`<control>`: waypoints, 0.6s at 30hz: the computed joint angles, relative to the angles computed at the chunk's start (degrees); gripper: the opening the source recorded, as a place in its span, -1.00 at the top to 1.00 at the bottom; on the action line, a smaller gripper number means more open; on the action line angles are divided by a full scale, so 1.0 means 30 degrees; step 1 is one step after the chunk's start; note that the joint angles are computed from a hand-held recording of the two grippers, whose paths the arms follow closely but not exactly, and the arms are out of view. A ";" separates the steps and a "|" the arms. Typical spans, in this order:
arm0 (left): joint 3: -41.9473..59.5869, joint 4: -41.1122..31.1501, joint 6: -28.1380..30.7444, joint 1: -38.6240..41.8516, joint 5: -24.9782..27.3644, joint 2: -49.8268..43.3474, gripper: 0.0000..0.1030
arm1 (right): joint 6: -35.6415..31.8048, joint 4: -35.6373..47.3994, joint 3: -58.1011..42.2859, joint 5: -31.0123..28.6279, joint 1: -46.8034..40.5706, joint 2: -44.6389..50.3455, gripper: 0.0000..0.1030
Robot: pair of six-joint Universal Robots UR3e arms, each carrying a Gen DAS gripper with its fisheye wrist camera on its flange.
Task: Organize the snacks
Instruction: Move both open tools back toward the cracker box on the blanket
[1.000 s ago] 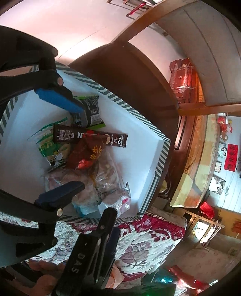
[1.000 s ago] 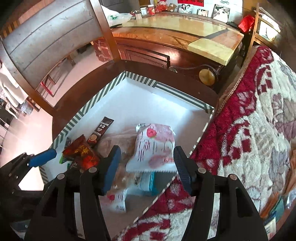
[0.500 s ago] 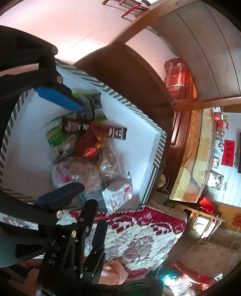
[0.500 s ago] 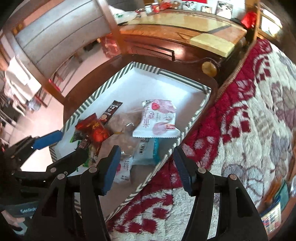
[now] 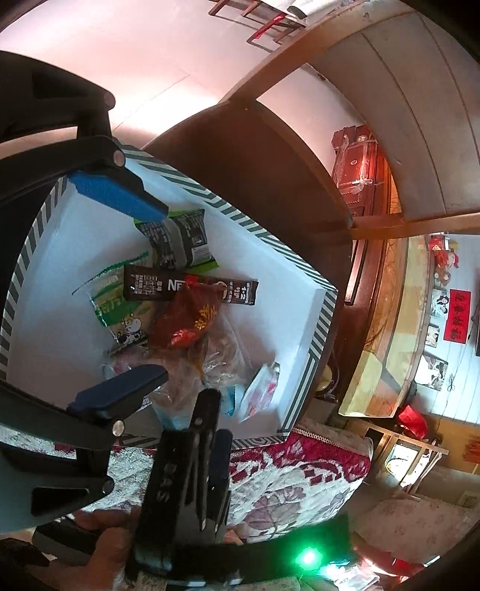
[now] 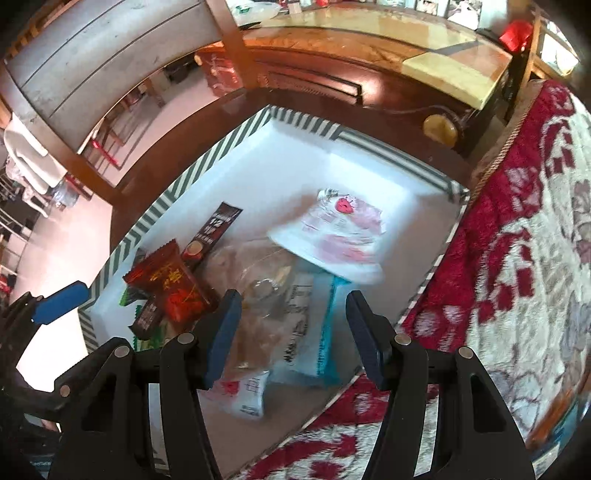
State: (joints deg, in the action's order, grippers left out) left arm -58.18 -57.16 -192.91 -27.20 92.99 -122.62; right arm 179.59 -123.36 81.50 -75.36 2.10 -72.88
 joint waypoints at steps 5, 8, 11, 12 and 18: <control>0.0743 -0.0193 -0.0030 -0.0520 0.0003 -0.0367 -0.58 | -0.0423 -0.0195 0.2818 0.0339 -0.0847 -0.2879 -0.15; 0.1622 -0.0541 0.0011 -0.1091 0.0102 -0.0780 -0.58 | -0.0432 -0.0608 0.5104 0.0438 -0.1541 -0.5215 -0.15; 0.2569 -0.0853 0.0033 -0.1741 0.0117 -0.1246 -0.58 | -0.0502 -0.0765 0.7068 0.0758 -0.2353 -0.7451 -0.15; 0.2959 -0.0989 0.0021 -0.1997 0.0151 -0.1447 -0.58 | -0.0714 -0.0530 0.7675 0.0542 -0.2595 -0.8356 -0.15; 0.5558 -0.2087 0.0122 -0.3275 0.0087 -0.2750 -0.61 | -0.1949 0.1520 1.0283 0.0964 -0.5031 -1.2756 -0.15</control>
State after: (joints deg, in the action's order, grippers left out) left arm -41.51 -63.42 -192.55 -37.03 93.25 -130.87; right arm 173.75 -118.80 112.35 -72.47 -13.00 -111.15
